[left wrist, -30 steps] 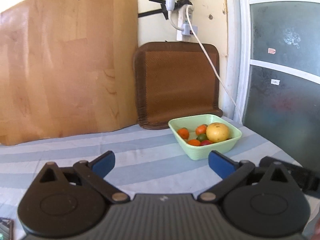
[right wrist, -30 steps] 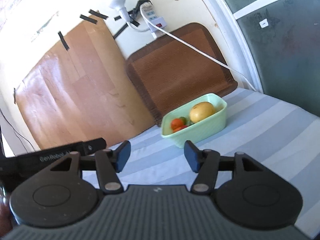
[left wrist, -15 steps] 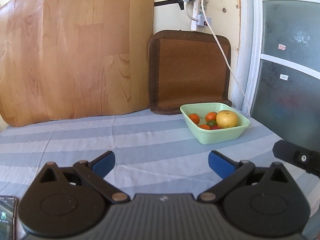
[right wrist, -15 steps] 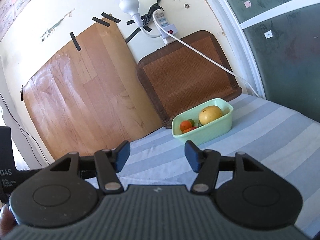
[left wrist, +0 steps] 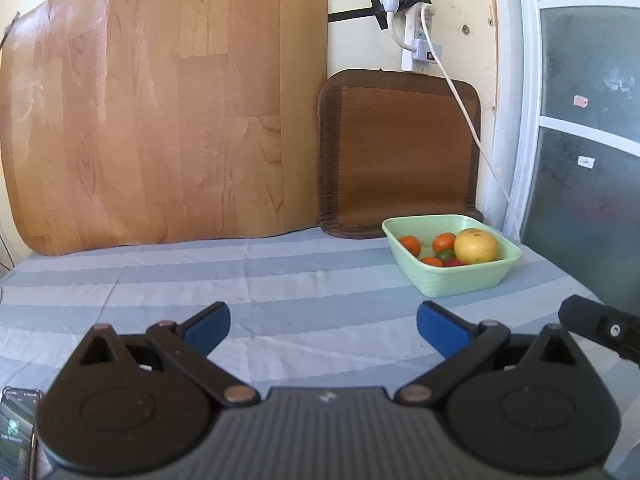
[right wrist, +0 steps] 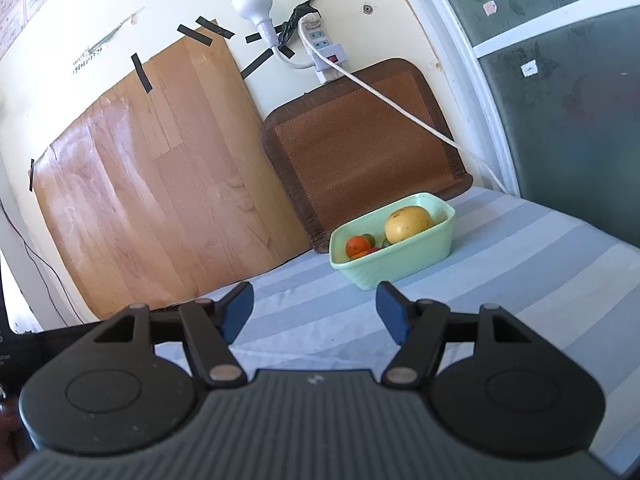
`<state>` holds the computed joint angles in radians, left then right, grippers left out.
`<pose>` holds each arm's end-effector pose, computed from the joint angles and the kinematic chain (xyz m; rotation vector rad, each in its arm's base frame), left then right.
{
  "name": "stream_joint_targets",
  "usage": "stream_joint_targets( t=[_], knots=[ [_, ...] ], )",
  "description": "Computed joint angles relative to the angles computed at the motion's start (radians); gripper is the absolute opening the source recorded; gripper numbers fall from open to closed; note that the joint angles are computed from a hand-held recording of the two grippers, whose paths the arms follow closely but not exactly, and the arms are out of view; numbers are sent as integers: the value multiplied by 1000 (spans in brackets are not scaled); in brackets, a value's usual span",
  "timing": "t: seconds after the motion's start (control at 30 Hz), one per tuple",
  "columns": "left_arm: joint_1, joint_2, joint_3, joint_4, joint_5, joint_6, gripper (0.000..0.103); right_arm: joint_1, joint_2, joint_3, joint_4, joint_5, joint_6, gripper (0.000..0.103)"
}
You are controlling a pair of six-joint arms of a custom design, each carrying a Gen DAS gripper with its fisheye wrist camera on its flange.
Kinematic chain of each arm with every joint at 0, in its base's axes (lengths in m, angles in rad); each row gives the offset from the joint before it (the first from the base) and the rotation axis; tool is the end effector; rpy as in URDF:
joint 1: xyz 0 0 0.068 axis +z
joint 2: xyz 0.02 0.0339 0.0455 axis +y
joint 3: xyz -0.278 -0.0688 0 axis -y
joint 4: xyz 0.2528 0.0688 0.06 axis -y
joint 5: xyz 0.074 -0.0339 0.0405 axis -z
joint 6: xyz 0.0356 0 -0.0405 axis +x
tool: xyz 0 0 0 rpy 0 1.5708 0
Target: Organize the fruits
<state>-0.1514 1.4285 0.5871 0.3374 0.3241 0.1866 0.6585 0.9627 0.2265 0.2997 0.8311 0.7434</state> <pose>0.2831 -0.0547 0.1882 0.5403 1.9889 -0.3140 0.1566 0.0879 0.1749 0.5794 1.7694 0.1319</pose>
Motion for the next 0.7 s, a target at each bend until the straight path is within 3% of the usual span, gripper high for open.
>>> stream_joint_targets(
  t=[0.43, 0.7],
  knots=[
    [6, 73, 55, -43, -39, -28, 103, -27, 58, -1, 27, -24, 10, 73],
    [19, 130, 80, -11, -68, -70, 103, -46, 104, 12, 49, -25, -11, 74]
  ],
)
